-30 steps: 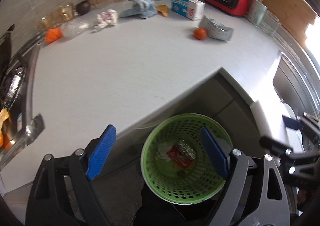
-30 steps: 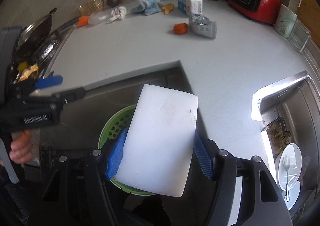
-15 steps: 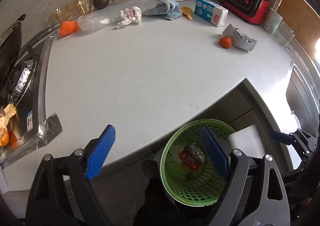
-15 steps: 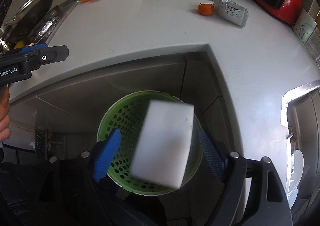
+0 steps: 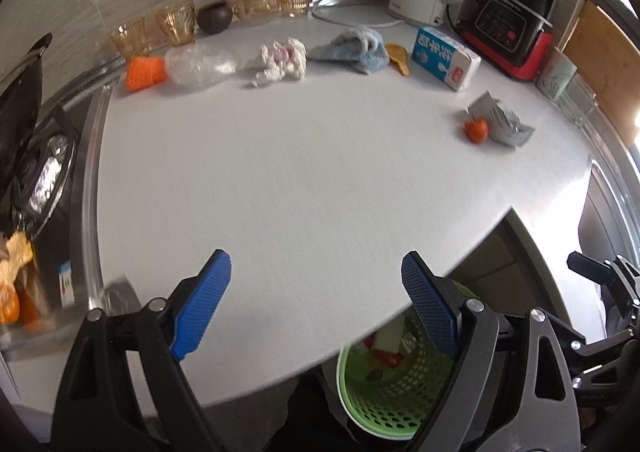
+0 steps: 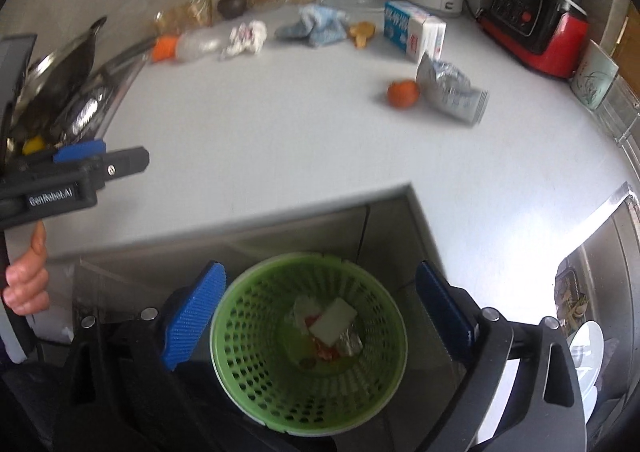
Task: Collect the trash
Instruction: 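Carry the taro and white block to the green basket and open both grippers, then grasp the white tissue with the left gripper while the right gripper grasps the blue cloth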
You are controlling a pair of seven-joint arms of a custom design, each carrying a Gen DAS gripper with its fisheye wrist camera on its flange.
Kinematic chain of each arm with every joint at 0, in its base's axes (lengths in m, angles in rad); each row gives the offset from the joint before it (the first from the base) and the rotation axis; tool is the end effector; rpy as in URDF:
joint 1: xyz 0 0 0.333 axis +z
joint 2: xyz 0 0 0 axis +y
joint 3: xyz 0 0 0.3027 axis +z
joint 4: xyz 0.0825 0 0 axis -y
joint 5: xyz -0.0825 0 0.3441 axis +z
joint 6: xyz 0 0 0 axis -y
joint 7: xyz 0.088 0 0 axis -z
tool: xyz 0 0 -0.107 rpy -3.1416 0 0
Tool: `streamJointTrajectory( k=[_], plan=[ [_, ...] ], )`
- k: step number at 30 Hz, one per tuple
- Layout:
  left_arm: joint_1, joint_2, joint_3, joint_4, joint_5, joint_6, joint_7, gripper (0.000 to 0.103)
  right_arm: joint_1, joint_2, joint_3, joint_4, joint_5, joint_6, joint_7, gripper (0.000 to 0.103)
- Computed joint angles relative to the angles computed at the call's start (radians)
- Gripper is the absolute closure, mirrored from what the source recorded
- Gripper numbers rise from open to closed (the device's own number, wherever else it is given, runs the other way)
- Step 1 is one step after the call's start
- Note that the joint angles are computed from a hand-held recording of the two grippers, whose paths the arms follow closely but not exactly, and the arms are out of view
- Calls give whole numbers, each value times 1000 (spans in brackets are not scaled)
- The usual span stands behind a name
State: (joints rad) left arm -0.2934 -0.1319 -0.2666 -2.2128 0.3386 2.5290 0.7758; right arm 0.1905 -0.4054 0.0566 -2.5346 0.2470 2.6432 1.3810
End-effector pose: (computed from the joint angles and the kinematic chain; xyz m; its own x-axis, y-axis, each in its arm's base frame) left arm 0.4269 -0.2767 0.4865 -0.0174 -0.9988 0.0453 -0.8689 -0.0074 -0.4950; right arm 0.4093 0.0981 0.4806 0.2723 -0.9577 -0.0930 -0.8447 -0.1916 -0.4997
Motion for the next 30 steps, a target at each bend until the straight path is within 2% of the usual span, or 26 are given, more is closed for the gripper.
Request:
streamJointTrajectory(
  k=[6,11,16,19,24,30],
  plan=[
    [34,88,28,92,39,46,42,20,-21,81,31,95,-44,22,89,8],
    [66,221,57,226,63,87,92,20,-37,161,50,186,-118,38,200,8],
    [81,371,81,393,59,88,145,20,-29,252,46,279,-182,45,296,8],
    [88,462,94,495,43,83,176,20,-17,303,36,334,-215,41,335,8],
    [82,613,111,683,22,25,226,20,11,382,17,427,-257,27,377,8],
    [69,736,118,850,-7,-36,272,20,42,441,-4,505,-311,13,417,8]
  ],
)
